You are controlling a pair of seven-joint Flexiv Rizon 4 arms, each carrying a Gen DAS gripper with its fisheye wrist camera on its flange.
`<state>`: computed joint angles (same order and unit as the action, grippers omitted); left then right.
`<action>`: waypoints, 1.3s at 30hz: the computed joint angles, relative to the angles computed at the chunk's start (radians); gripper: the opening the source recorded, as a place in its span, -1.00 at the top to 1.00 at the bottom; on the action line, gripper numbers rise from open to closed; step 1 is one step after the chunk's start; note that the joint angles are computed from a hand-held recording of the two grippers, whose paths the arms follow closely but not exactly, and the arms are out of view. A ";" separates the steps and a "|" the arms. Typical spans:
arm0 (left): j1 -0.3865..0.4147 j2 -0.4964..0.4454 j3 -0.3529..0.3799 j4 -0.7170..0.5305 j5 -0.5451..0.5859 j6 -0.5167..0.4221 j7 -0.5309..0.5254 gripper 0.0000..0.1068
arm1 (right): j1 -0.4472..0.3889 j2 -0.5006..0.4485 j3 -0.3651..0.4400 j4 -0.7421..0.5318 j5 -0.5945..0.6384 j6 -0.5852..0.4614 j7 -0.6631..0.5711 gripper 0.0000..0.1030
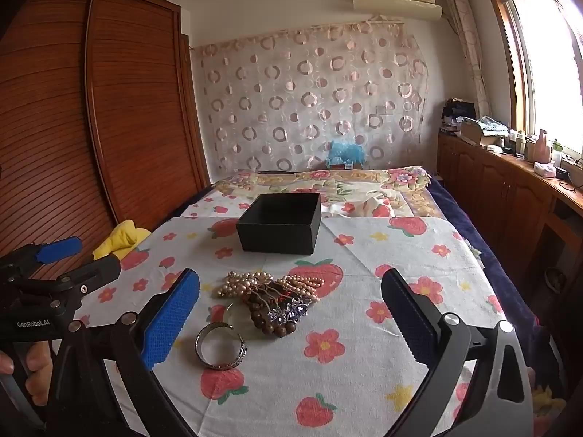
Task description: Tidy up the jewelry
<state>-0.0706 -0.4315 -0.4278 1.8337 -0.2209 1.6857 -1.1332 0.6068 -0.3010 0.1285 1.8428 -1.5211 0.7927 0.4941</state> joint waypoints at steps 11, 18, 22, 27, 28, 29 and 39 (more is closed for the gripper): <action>0.011 0.008 -0.012 0.011 0.004 0.008 -0.005 -0.81 | 0.000 0.001 0.001 0.001 -0.001 -0.002 0.001 -0.95; 0.018 0.010 -0.016 0.007 0.001 0.002 0.002 -0.81 | -0.001 0.001 0.001 0.001 -0.002 0.000 0.002 -0.95; 0.020 0.011 -0.019 0.008 0.000 0.003 0.003 -0.81 | -0.002 0.001 0.000 0.002 -0.003 0.002 0.005 -0.95; 0.020 0.011 -0.018 0.008 0.001 0.004 0.002 -0.81 | -0.003 0.001 0.000 0.001 -0.005 0.003 0.005 -0.95; 0.018 0.010 -0.017 0.008 0.001 0.004 0.002 -0.81 | -0.003 0.000 0.000 0.001 -0.004 0.004 0.004 -0.95; 0.017 0.011 -0.015 0.008 0.001 0.003 0.001 -0.81 | -0.003 0.001 0.000 0.001 -0.003 0.004 0.005 -0.95; 0.019 0.014 -0.016 0.009 0.004 0.006 -0.002 -0.81 | -0.004 0.000 -0.001 0.001 -0.007 0.006 0.009 -0.95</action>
<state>-0.0519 -0.4177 -0.4438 1.8427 -0.2165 1.6913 -1.1348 0.6032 -0.3012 0.1280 1.8437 -1.5280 0.7983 0.5027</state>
